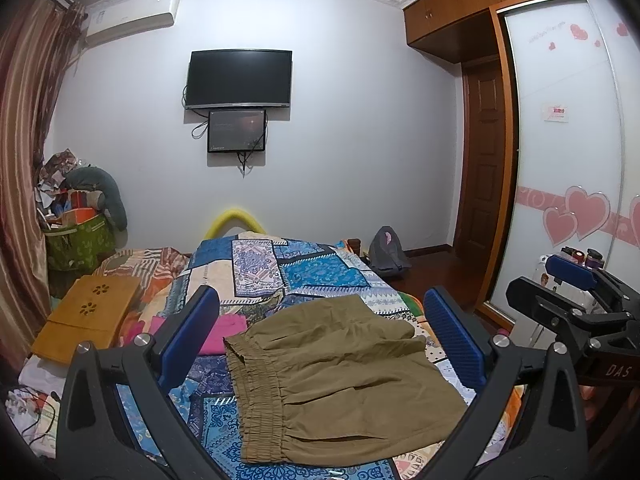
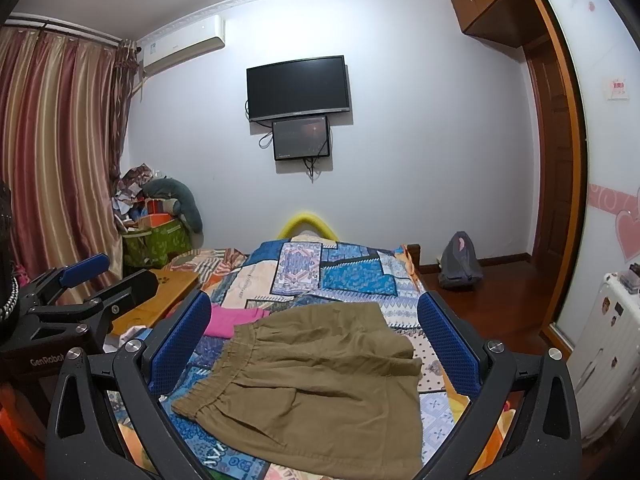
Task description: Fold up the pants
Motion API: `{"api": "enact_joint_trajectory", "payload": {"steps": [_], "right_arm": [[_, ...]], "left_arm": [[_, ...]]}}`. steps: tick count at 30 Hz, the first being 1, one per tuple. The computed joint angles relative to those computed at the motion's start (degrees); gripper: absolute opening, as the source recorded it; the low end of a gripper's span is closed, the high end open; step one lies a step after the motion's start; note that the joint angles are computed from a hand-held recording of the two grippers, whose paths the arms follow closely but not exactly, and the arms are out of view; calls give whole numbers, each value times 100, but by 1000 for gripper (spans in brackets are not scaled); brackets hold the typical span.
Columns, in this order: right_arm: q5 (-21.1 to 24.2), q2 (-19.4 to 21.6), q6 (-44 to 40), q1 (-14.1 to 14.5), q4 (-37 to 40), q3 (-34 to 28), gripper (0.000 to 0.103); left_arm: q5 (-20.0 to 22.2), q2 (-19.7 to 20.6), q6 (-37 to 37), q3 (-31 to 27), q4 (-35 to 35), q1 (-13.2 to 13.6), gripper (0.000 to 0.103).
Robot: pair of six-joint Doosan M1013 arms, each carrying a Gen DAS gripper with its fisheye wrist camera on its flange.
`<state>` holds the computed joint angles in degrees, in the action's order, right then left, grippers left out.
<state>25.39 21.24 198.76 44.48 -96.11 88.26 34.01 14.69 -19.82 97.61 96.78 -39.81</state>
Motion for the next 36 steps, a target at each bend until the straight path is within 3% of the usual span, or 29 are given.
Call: {"api": "enact_joint_trajectory", "payload": {"steps": [3, 12, 21, 25, 29, 32, 36], "right_arm": [[55, 33, -59, -19, 72, -14, 103], [-152, 253, -1589, -333, 1770, -173, 103], [-150, 540, -3155, -750, 3233, -507, 100], [-213, 743, -4308, -967, 4393, -805, 91], [-188, 992, -5398, -1123, 5406, -1192, 90], [-233, 1178, -6261, -1234, 6201, -1493, 90], [-53, 1555, -7360, -1361, 7055, -2077, 90]], "left_arm": [[28, 42, 75, -33, -94, 22, 103], [-242, 321, 910, -286, -1061, 369, 103], [-122, 942, 2643, -991, -2783, 929, 101], [-51, 1273, 3438, -1352, -3376, 1138, 95], [-4, 1667, 4454, -1827, -4211, 1385, 86], [-36, 1932, 5018, -2121, -4711, 1543, 85], [16, 2317, 6254, -2579, -6012, 1790, 83]]}}
